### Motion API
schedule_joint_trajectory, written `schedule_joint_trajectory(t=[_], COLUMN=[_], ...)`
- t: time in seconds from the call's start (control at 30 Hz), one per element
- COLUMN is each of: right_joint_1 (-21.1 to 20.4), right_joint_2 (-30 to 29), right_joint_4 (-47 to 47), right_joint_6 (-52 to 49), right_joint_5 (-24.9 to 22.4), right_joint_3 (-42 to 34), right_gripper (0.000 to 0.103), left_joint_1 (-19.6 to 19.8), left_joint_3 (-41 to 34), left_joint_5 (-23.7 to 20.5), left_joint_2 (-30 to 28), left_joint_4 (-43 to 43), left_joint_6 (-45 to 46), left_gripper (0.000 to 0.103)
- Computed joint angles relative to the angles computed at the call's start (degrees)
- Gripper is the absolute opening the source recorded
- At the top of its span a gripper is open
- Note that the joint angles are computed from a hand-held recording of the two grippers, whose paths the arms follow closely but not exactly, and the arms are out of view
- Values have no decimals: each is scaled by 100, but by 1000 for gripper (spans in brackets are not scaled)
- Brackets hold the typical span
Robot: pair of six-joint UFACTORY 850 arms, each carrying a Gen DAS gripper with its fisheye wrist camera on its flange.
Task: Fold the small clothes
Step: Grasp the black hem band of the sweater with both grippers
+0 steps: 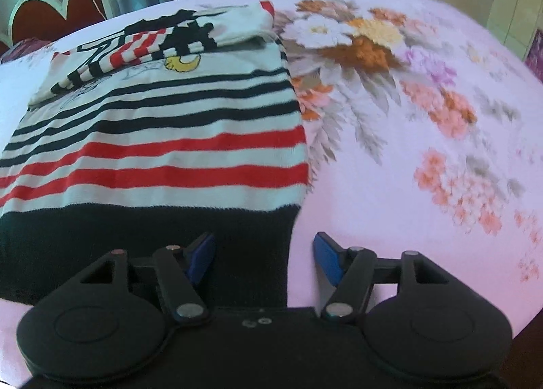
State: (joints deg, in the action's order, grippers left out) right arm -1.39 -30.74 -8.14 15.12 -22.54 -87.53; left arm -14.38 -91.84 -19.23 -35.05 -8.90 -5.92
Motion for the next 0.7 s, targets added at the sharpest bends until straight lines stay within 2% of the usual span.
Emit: schedule_joint_trajectory(t=[0.1,0.17,0.27,0.37,0.4,0.6,0.7], right_joint_1=[-47,-79,-139,-178,-203,-392,-433], right_joint_2=[-13,-18,-46,-98,-119,-157,-235], right_joint_4=[524,877,1441,1812,1969,3215,3694], right_joint_6=[-466,-803,-1282,-1645,-1749,-2640,-2962], right_joint_5=[-74,-164,-359,-585,-666,-927,-947], right_joint_3=[-37,-75,-162,-287,-338,-578,-824], right_gripper=[53,47,36,22,13,8,5], left_joint_1=[44,62,127,135,137,178,194], left_joint_3=[-151,-291,-419,-506,-517,-676,-1014], left_joint_5=[-293,-481,-721,-789,-781,-570,-383], left_joint_2=[-69,-151,-240,-299,-300,-271,-385], left_joint_4=[-809,-1076,-1675,-1826,-1908,-2354,-2578], left_joint_6=[582,767,1247,1408,1483,1893,2181], left_gripper=[35,31,9,7,7,7,7])
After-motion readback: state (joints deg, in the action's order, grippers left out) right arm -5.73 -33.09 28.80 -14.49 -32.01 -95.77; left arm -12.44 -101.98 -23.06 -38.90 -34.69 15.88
